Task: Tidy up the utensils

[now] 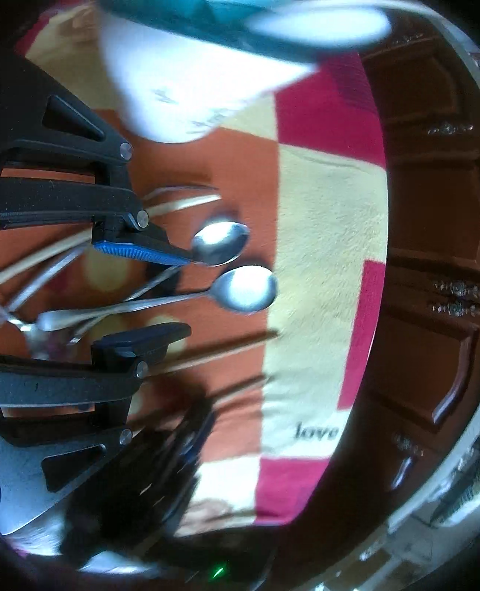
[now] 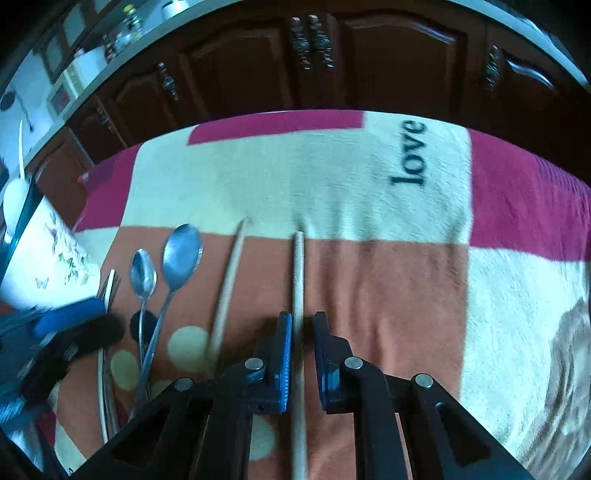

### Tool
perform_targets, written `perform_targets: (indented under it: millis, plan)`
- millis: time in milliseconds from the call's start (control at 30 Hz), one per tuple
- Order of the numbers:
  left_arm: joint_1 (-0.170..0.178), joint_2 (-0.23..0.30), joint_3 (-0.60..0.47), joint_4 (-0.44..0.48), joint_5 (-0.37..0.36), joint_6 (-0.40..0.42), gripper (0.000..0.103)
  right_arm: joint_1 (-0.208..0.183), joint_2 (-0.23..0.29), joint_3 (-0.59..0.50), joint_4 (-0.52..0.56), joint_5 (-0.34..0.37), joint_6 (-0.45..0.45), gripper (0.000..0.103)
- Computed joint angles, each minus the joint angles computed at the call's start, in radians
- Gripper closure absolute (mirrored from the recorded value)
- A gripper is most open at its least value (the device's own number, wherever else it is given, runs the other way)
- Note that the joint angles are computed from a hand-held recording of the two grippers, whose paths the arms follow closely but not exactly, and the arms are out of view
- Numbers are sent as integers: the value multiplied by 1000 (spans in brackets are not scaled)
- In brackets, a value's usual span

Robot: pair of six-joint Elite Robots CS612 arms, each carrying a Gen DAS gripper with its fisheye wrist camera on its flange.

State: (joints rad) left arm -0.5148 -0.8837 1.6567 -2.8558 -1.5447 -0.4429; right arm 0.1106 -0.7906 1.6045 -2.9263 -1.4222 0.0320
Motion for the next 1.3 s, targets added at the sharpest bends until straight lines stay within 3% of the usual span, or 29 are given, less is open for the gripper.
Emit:
perform_targets:
  millis: [167,300,533,733,933,1100,1200,1300]
  plan:
    - [5,48,-73,57,55,-12,72,-44,-4,26,-30,154,56,92]
    - [2,67,-97,57,107,10,64,-62,-5,35,-35,218,65,92]
    - [-7,78,-116,57,137,61,64,-69,-5,38,-35,245,46,91]
    - [-10,71,-104,57,101,78,64,-69,-4,33,-26,247,41,91]
    - [-8,65,-99,36,21,75,64,-44,-12,29,-25,124,-22,91]
    - [0,82,-140,74,-35,61,64,-45,-14,24,-20,100,-9,91]
    - [-3,101,-173,122,-17,51,65,-61,-9,21,-4,158,9,91]
    - [-7,107,-187,134,-17,62,65,-71,-2,15,-3,208,25,78]
